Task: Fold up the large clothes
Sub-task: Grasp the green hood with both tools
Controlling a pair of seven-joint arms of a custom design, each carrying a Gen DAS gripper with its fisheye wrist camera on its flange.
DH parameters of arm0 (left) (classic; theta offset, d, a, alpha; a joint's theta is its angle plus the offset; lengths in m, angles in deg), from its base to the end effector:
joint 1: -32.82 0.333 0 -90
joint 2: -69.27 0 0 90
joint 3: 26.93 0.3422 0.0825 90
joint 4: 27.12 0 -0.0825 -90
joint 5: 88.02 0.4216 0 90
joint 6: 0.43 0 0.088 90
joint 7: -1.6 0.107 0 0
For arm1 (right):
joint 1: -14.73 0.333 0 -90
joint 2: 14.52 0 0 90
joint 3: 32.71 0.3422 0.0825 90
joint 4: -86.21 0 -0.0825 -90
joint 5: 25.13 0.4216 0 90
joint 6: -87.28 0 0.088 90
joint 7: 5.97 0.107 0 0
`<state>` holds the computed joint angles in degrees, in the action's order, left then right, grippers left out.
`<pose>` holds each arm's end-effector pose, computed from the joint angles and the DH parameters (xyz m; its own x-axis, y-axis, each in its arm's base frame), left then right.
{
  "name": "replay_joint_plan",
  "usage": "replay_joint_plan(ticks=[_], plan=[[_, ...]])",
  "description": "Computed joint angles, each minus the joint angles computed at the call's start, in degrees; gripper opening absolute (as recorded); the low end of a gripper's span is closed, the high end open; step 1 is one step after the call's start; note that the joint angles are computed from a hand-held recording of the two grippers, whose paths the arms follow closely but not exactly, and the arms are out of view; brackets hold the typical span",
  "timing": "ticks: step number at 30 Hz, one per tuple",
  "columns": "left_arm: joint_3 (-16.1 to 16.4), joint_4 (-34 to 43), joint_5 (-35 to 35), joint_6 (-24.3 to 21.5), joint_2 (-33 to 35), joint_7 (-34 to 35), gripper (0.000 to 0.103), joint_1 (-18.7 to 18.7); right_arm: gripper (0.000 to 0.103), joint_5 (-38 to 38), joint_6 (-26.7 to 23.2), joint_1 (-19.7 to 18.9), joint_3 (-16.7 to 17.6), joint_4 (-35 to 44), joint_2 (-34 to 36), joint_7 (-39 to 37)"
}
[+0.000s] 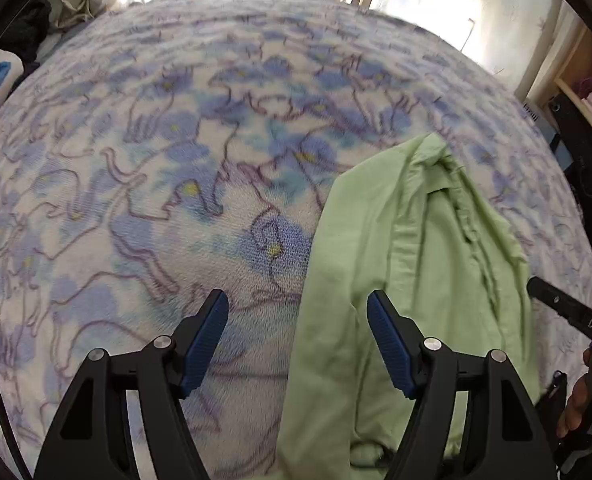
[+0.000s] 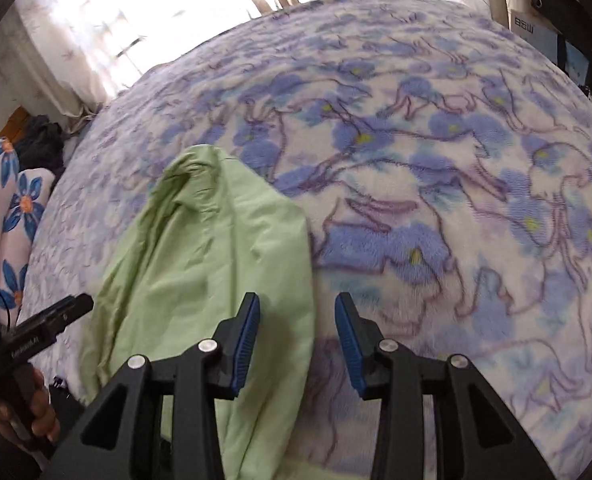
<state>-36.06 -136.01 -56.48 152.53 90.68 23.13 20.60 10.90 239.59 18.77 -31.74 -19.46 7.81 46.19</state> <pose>0.6459 -0.2602 0.3474 0.3510 -0.9218 0.1645 -0.8095 -0.3870 -0.4415 0.7091 0.0444 0.3580 0.2907 -0.9354 -0.2015 -0.8493 -0.1552 -0.5046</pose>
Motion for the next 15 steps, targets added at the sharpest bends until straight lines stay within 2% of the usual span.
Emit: replay_joint_plan(ticks=[2,3,6,9,10,11,12,13,14,15], plan=[[-0.48,1.88,-1.75,-0.80,2.43,1.43,0.071,0.88,0.039,-0.30,-1.32,-0.04,-0.07,2.89,2.47,0.79],[-1.17,2.29,-3.50,-0.33,3.49,2.77,0.075,1.86,0.039,-0.25,-2.34,-0.24,0.06,4.24,3.57,1.05],[-1.92,1.36,-6.03,4.64,4.64,4.29,0.087,3.43,0.039,-0.38,-4.47,-0.50,0.43,7.38,6.26,1.56],[-1.75,2.23,-6.71,4.17,5.15,4.95,0.084,3.11,0.037,1.64,-4.10,-1.33,1.95,8.10,6.94,-0.77],[-1.52,2.43,-6.34,4.12,5.10,5.10,0.069,2.73,0.020,1.75,-4.63,-1.32,2.07,8.28,7.00,-1.05],[-1.48,3.04,-6.17,3.55,5.27,5.58,0.057,2.48,0.009,0.40,-4.38,-0.35,1.47,8.13,6.83,-0.65],[-1.88,3.28,-6.19,4.48,5.25,6.81,0.026,2.73,0.009,-0.56,-3.37,0.43,1.16,7.19,6.10,-0.81],[-3.13,2.67,-7.62,6.11,4.96,8.36,0.004,3.85,0.008,-1.45,-1.93,1.18,0.81,6.32,5.41,-0.86],[-3.00,2.27,-8.66,6.64,4.36,8.77,0.004,3.59,0.006,-1.89,0.73,1.74,0.91,4.27,3.83,-2.11],[-0.90,1.58,-5.75,5.92,2.76,5.17,0.004,1.33,0.006,-1.12,1.64,1.37,1.61,2.92,2.53,-3.78]])
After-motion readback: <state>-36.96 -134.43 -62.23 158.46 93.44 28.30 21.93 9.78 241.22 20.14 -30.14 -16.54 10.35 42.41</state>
